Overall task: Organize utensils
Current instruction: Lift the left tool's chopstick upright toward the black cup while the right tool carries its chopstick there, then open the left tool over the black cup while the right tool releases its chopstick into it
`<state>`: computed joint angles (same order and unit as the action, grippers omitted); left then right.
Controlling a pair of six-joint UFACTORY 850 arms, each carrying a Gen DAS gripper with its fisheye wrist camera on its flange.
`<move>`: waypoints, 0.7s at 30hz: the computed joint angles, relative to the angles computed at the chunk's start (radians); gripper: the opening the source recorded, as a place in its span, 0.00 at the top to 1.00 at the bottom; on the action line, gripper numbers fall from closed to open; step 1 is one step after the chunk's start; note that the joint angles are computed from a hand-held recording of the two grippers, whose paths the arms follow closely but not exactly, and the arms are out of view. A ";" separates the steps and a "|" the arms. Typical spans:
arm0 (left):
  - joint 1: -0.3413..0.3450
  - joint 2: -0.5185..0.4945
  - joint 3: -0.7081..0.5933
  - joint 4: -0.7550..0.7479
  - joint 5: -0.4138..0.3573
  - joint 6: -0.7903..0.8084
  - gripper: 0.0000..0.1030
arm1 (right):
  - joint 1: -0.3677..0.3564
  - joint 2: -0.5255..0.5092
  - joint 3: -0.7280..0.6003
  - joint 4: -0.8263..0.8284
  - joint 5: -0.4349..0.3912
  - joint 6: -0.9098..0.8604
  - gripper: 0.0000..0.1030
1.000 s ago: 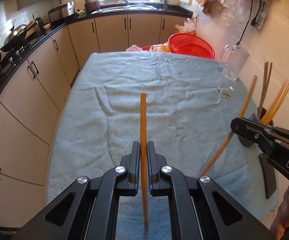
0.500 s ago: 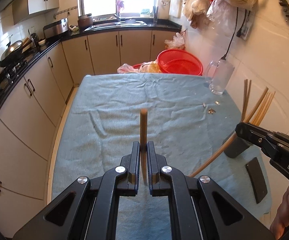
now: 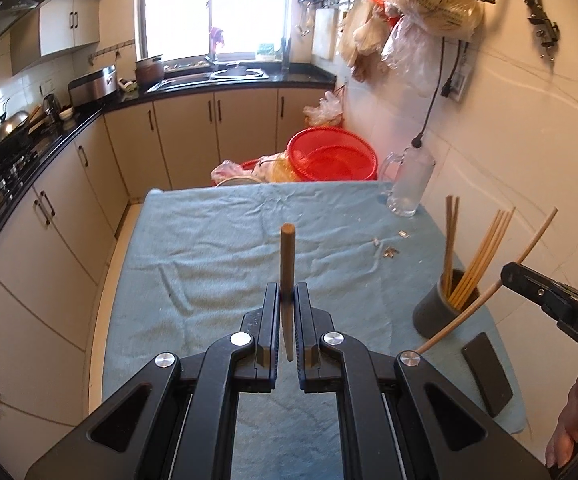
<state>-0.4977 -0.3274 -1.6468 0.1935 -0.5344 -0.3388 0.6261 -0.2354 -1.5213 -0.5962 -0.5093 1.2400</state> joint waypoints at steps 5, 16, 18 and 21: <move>-0.008 -0.010 -0.038 -0.046 0.010 0.060 0.94 | -0.009 0.059 0.044 -0.084 -0.013 0.108 0.93; -0.041 -0.044 -0.149 -0.159 0.008 0.207 0.94 | -0.035 0.177 0.122 -0.237 -0.070 0.304 0.93; -0.046 -0.056 -0.176 -0.184 0.002 0.232 0.94 | -0.045 0.196 0.136 -0.245 -0.074 0.319 0.93; -0.059 -0.086 -0.231 -0.208 -0.019 0.257 0.94 | -0.056 0.216 0.151 -0.263 -0.085 0.349 0.93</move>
